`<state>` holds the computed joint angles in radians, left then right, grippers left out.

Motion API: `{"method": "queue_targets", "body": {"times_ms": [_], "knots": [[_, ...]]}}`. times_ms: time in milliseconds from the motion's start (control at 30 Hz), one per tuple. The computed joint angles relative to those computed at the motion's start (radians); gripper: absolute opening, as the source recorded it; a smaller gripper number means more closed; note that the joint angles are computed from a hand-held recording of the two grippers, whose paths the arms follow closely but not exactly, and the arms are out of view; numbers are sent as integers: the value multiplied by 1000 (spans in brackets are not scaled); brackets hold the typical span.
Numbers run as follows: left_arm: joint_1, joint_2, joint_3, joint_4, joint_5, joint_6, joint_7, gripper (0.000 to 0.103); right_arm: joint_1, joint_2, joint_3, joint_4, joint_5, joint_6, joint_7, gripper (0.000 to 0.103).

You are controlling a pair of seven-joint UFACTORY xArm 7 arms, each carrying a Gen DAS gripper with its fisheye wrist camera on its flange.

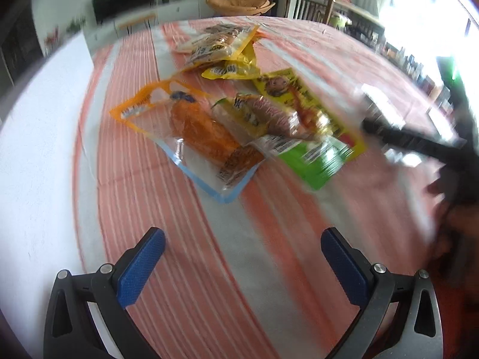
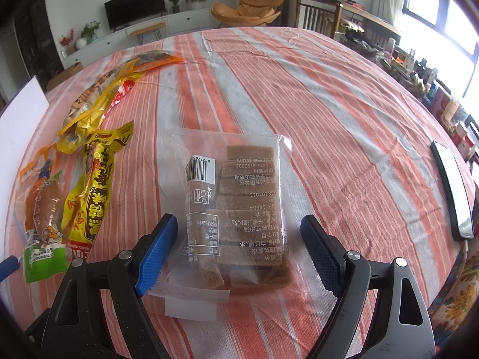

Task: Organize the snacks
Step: 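Lift the clear biscuit bag with the right tool while the left tool grasps the brown green-labelled packet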

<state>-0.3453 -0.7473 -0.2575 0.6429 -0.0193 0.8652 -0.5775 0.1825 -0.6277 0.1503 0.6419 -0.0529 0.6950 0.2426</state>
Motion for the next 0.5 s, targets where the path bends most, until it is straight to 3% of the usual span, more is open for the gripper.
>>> {"method": "queue_targets", "body": {"times_ms": [200, 233, 333, 433, 500], "knots": [[46, -6, 67, 81, -72, -31, -55, 103, 1, 0, -1, -1, -1, -3, 0, 86], [71, 20, 64, 116, -58, -18, -65, 102, 3, 0, -3, -3, 1, -6, -3, 86], [110, 97, 61, 202, -36, 14, -85, 87, 2, 0, -3, -3, 1, -6, -4, 86], [118, 200, 56, 294, -5, 95, -57, 87, 2, 0, -3, -3, 1, -6, -4, 86], [121, 236, 79, 301, -37, 114, -76, 85, 2, -1, -2, -3, 1, -6, -3, 86]]}}
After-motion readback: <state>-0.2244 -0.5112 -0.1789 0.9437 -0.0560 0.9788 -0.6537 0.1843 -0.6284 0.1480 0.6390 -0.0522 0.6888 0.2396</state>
